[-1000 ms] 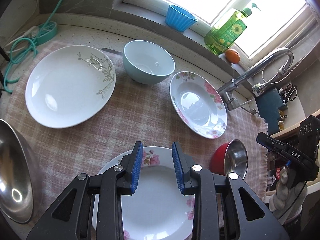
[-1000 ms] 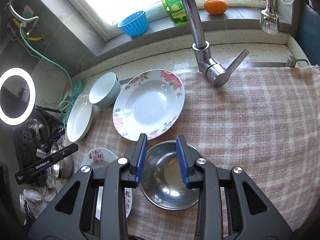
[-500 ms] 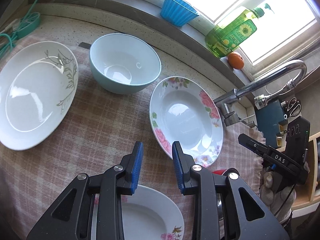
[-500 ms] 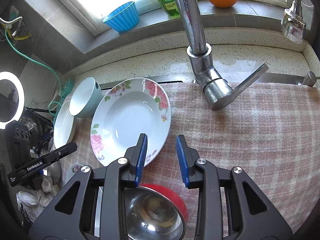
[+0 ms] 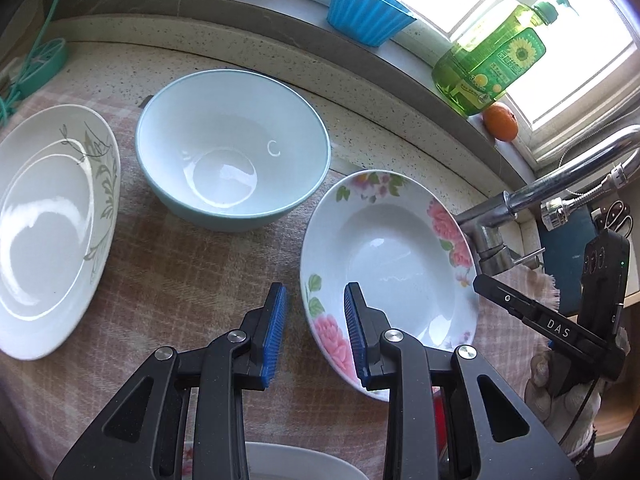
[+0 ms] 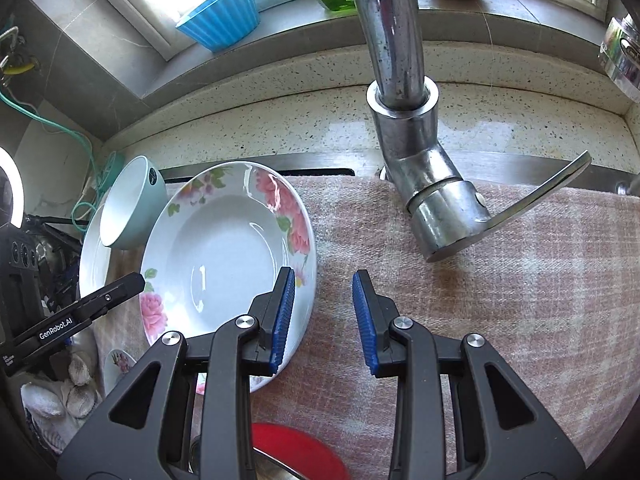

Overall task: Organize plates and bowls
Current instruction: 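Lift the pink-flower plate with the right gripper toward the pink-rimmed plate, then lower the pink-flower plate onto the pink-rimmed plate with the right gripper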

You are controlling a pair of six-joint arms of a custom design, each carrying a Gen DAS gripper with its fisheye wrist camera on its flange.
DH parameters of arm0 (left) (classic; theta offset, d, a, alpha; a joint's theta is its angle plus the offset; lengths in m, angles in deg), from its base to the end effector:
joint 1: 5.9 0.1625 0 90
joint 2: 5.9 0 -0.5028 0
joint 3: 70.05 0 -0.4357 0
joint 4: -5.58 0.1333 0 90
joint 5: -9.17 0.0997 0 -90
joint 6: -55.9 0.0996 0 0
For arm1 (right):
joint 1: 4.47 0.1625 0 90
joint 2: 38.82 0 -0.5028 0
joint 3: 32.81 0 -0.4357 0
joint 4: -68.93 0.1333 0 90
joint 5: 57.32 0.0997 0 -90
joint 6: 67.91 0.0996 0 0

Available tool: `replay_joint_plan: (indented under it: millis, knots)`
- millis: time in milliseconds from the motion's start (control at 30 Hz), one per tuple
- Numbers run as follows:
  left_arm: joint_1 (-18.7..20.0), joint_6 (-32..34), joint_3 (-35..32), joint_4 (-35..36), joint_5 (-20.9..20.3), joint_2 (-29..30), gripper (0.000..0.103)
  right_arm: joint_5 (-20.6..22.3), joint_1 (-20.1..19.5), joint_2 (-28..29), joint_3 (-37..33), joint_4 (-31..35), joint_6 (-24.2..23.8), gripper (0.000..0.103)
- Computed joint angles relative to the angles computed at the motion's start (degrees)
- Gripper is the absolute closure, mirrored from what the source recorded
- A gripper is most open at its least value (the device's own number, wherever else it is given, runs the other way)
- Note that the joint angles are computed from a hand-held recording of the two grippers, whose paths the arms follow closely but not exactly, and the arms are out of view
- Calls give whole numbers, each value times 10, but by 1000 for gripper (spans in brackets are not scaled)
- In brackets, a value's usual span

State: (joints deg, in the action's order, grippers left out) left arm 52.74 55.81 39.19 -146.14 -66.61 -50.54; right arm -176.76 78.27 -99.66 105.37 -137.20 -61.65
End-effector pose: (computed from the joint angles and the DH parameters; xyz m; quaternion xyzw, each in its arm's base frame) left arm -0.1980 -0.6281 0.0208 0.2703 0.9545 -0.0095 0.1259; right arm 0.0240 -0.4794 0.1713 -0.1912 -0.8960 0.3191 0.2425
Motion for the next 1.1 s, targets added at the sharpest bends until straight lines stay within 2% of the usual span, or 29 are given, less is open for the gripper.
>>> replay_joint_plan:
  millis: [267, 300, 333, 500, 833, 1100]
  knots:
    - [0, 9, -11, 12, 2, 12, 75, -2, -1, 14, -18, 17, -6, 72]
    - [0, 10, -11, 12, 0, 13, 77, -2, -1, 15, -20, 18, -6, 75]
    - [0, 11, -12, 13, 1, 14, 83, -2, -1, 16, -20, 19, -5, 79]
    - [-1, 17, -15, 15, 4, 17, 88, 7, -2, 18, -25, 27, -3, 89]
    - [-4, 22, -13, 12, 10, 15, 88, -10, 8, 22, -28, 25, 0, 88]
    - [-7, 19, -8, 4, -2, 5, 88, -16, 18, 8, -16, 18, 9, 88]
